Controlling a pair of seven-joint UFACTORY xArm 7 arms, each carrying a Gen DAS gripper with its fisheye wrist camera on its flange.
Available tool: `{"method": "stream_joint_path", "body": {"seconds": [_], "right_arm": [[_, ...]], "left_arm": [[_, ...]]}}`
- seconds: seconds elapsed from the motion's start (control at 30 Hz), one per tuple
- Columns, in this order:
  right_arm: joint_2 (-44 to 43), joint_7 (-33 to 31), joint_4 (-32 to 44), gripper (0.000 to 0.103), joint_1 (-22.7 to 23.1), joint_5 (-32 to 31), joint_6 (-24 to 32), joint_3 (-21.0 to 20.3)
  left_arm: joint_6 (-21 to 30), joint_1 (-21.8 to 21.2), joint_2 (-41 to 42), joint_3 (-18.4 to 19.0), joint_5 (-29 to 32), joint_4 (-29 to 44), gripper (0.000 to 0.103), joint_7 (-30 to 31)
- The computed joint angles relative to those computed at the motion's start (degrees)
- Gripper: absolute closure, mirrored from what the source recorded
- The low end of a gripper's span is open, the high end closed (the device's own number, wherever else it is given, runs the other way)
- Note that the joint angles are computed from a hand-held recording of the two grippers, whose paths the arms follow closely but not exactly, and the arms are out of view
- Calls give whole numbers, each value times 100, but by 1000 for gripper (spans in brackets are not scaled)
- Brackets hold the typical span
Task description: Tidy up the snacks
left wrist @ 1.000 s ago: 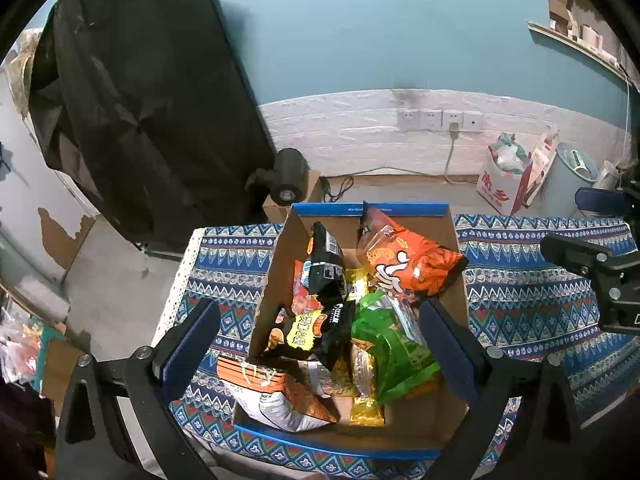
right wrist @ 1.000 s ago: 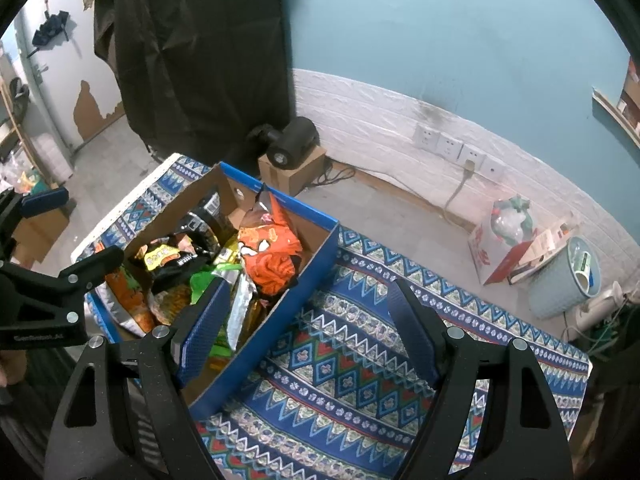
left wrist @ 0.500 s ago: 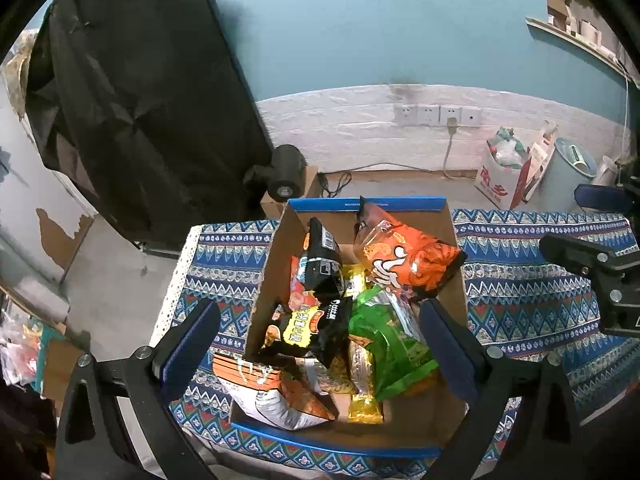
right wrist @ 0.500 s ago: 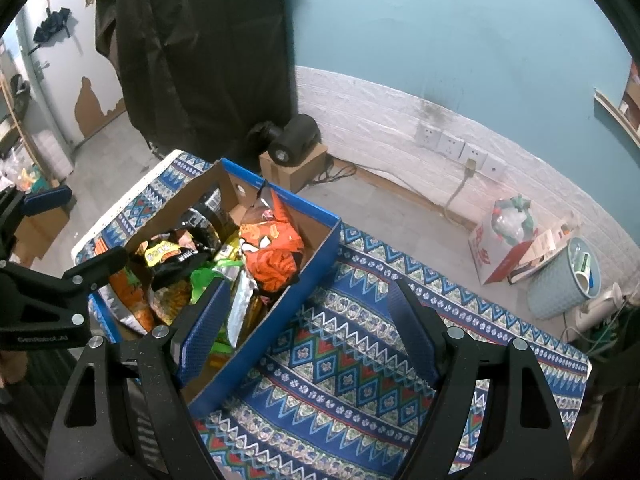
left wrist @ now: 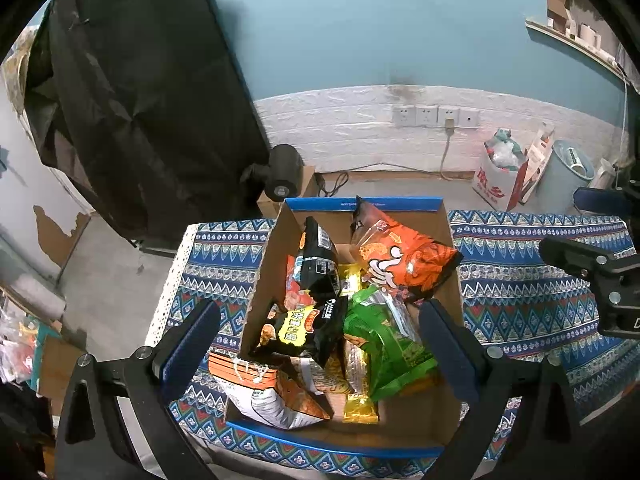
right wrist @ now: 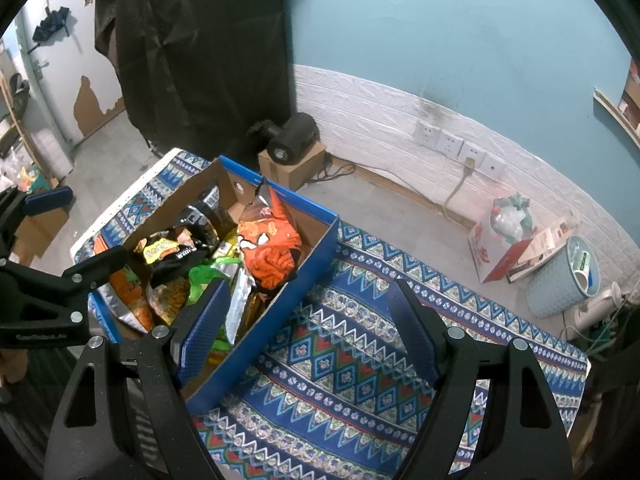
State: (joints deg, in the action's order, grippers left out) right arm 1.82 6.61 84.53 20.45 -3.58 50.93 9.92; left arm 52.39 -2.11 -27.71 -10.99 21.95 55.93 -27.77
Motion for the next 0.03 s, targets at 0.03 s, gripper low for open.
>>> {"method": "stream_joint_path", "body": {"seconds": [0.03], "right_arm": [[-5, 2, -9, 23, 0, -4, -7, -2]], "left_arm": [[-4, -5, 1, 1, 1, 4, 2, 9]]}}
